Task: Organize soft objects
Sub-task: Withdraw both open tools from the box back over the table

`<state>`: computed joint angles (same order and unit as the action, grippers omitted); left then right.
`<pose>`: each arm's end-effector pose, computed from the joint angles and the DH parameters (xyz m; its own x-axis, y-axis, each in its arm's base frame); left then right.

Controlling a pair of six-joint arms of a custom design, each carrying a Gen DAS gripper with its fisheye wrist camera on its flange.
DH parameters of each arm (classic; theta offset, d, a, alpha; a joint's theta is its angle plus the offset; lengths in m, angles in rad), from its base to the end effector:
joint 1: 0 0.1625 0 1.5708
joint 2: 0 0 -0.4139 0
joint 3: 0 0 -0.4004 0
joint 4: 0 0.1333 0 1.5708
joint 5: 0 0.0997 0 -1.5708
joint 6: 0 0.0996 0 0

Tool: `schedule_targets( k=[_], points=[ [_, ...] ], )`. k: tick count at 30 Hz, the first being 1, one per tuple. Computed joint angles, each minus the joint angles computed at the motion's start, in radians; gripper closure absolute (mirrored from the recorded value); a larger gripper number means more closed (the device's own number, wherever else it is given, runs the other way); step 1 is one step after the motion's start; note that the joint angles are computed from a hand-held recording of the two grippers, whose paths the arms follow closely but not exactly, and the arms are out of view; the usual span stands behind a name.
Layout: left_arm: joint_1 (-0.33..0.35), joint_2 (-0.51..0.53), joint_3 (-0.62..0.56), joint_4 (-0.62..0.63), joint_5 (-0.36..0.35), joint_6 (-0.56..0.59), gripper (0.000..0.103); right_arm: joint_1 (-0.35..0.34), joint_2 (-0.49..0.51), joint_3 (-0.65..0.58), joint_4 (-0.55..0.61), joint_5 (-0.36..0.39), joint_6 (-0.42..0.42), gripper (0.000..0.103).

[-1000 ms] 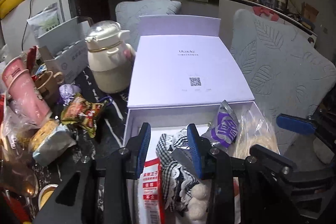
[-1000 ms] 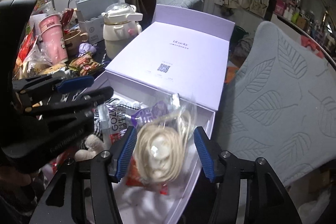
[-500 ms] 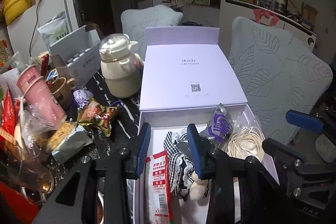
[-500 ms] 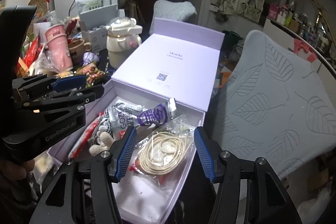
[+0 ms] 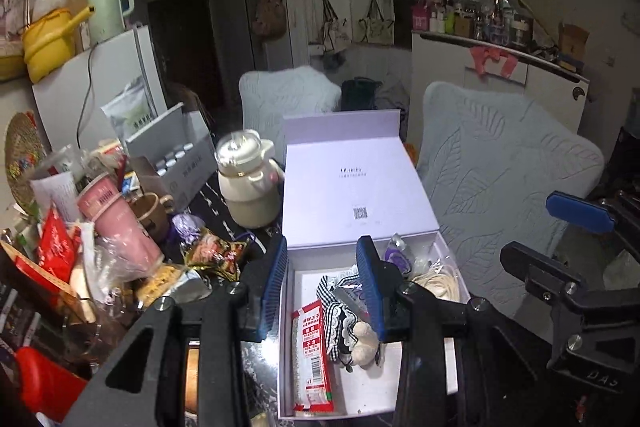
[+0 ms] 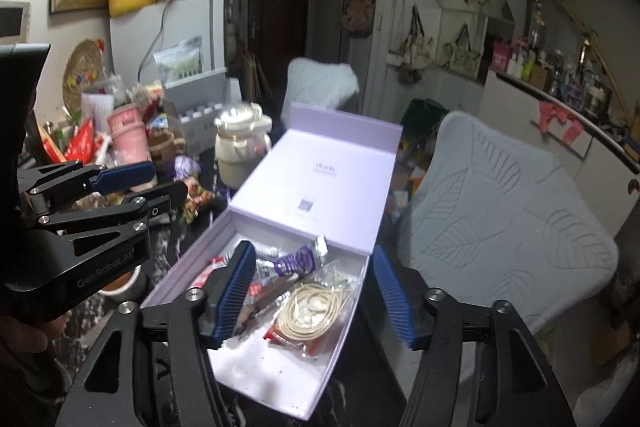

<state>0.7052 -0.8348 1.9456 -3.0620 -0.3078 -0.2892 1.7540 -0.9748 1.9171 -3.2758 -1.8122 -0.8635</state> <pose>-0.2780 -0.5364 0.1195 -0.6481 -0.1703 -0.7422 0.5448 0.5772 -0.6082 0.2182 -0.5765 0.1801 -0.5398 -0.5498 0.6375 -0.8342 0.4509 -0.3175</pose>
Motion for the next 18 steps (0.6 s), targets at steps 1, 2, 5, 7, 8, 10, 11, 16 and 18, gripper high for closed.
schedule_targets(
  k=[1, 2, 5, 7, 8, 10, 11, 16, 18],
  points=[
    [-0.012, -0.010, 0.008, 0.018, 0.011, -0.019, 0.067, 0.002, -0.013, 0.013, -0.012, 0.009, 0.001, 0.035],
    [-0.022, -0.019, 0.016, 0.036, 0.018, -0.037, 0.067, 0.003, -0.024, 0.022, -0.019, 0.017, 0.003, 0.031],
    [-0.056, -0.043, 0.042, 0.040, 0.032, -0.059, 0.064, 0.007, -0.066, 0.059, -0.043, 0.048, 0.006, 0.027],
    [-0.073, -0.056, 0.053, 0.065, 0.044, -0.086, 0.053, 0.010, -0.090, 0.081, -0.053, 0.063, 0.008, 0.026],
    [-0.081, -0.059, 0.059, 0.066, 0.051, -0.091, 0.048, 0.011, -0.100, 0.089, -0.055, 0.066, 0.009, 0.026],
    [-0.103, -0.057, 0.076, 0.030, 0.073, -0.075, 0.042, 0.013, -0.124, 0.114, -0.064, 0.075, 0.011, 0.026],
    [-0.112, -0.059, 0.082, 0.036, 0.084, -0.082, 0.040, 0.013, -0.134, 0.124, -0.066, 0.079, 0.009, 0.026],
    [-0.160, -0.107, 0.135, 0.169, 0.098, -0.218, 0.039, 0.013, -0.184, 0.187, -0.106, 0.086, -0.011, 0.018],
    [-0.179, -0.134, 0.160, 0.256, 0.106, -0.304, 0.039, 0.010, -0.208, 0.217, -0.118, 0.094, -0.009, 0.016]
  ],
)
